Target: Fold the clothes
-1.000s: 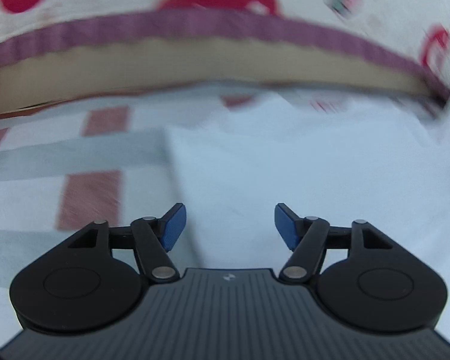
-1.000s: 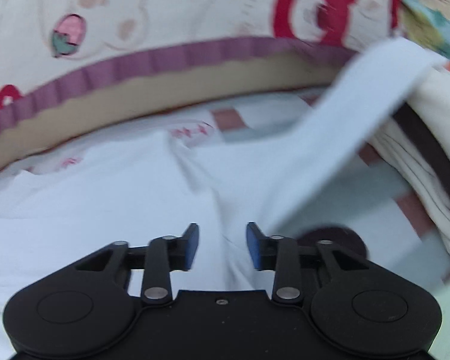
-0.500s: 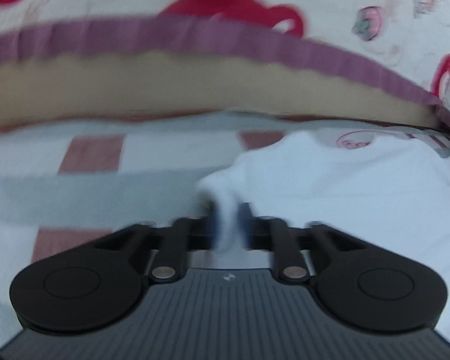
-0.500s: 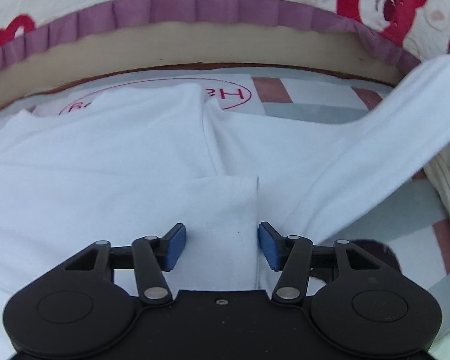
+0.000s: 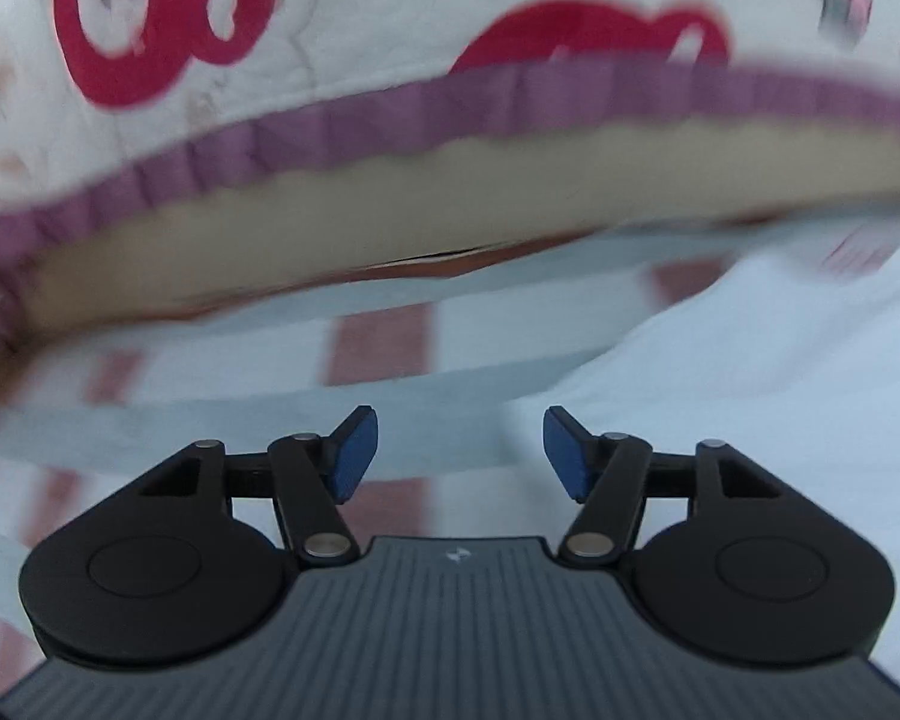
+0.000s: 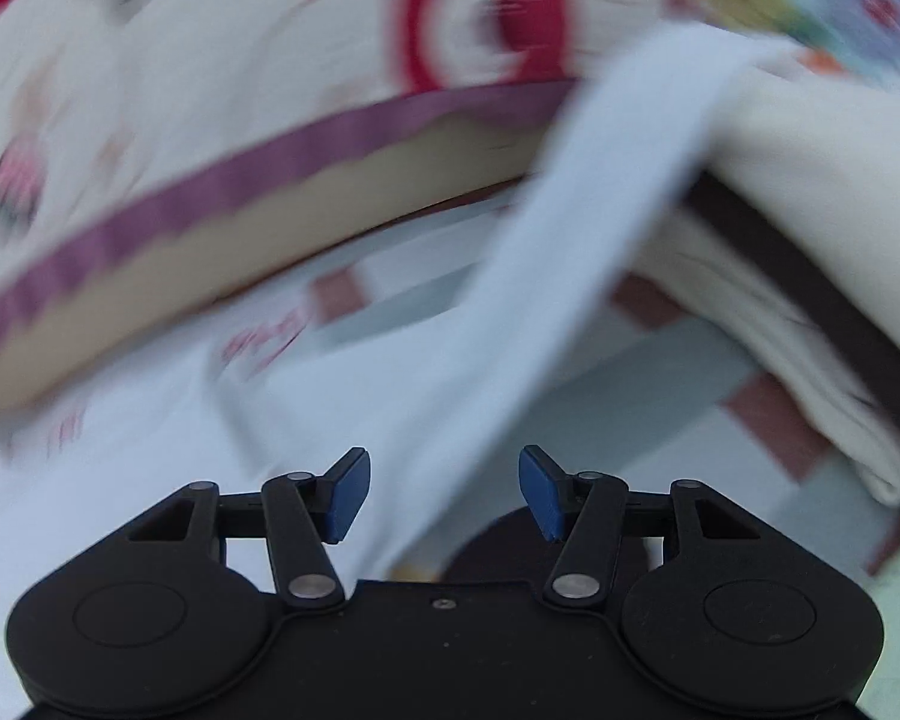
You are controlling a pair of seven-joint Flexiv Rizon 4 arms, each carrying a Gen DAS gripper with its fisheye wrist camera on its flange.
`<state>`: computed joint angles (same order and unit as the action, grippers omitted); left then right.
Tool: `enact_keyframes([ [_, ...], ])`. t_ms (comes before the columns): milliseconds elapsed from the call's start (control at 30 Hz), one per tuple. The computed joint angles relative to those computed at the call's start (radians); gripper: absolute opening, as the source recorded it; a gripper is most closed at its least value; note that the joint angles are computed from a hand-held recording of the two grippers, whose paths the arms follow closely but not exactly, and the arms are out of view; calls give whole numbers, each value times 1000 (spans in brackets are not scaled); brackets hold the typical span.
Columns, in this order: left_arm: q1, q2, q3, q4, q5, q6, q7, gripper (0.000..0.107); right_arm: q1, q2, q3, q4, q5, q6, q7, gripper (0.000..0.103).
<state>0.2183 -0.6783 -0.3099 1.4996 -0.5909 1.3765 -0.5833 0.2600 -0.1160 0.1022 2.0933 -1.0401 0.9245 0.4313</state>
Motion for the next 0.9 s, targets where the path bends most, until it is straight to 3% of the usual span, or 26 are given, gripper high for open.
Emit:
enact_keyframes([
  [67, 74, 46, -110, 43, -94, -132, 48, 59, -55, 57, -18, 64, 17, 131, 45, 60],
  [133, 114, 85, -171, 79, -191, -274, 91, 57, -98, 109, -28, 100, -55, 154, 127, 61],
  [200, 119, 110, -196, 112, -249, -405, 111, 52, -152, 140, -39, 123, -119, 214, 180, 61],
  [300, 75, 139, -172, 158, -251, -495, 107, 48, -204, 150, -39, 118, -131, 224, 159, 61],
  [433, 5, 175, -93, 214, -209, -473, 135, 48, -242, 133, -45, 89, -214, 160, 205, 62],
  [467, -9, 184, -72, 224, -200, -468, 140, 48, -258, 126, -57, 85, -256, 182, 239, 62],
  [533, -35, 201, -33, 242, -190, -457, 151, 48, -301, 91, -95, 66, -349, 326, 285, 61],
  [600, -62, 213, 2, 256, -187, -437, 166, 48, -308, 61, -98, 36, -333, 349, 225, 61],
  [633, -76, 219, 19, 263, -185, -427, 172, 48, -301, 51, -95, 21, -311, 326, 178, 52],
  [667, -89, 224, 35, 271, -185, -415, 181, 48, -296, 48, -96, 6, -327, 300, 162, 16],
  [700, -102, 229, 51, 281, -189, -402, 190, 48, -297, 51, -103, -7, -386, 280, 182, 7],
  [800, -156, 234, 106, 286, -159, -366, 185, 48, -302, 76, -101, -25, -539, 187, 257, 4],
  [900, -192, 236, 142, 285, -110, -336, 156, 49, -306, 122, -76, 28, -497, 95, 254, 4],
])
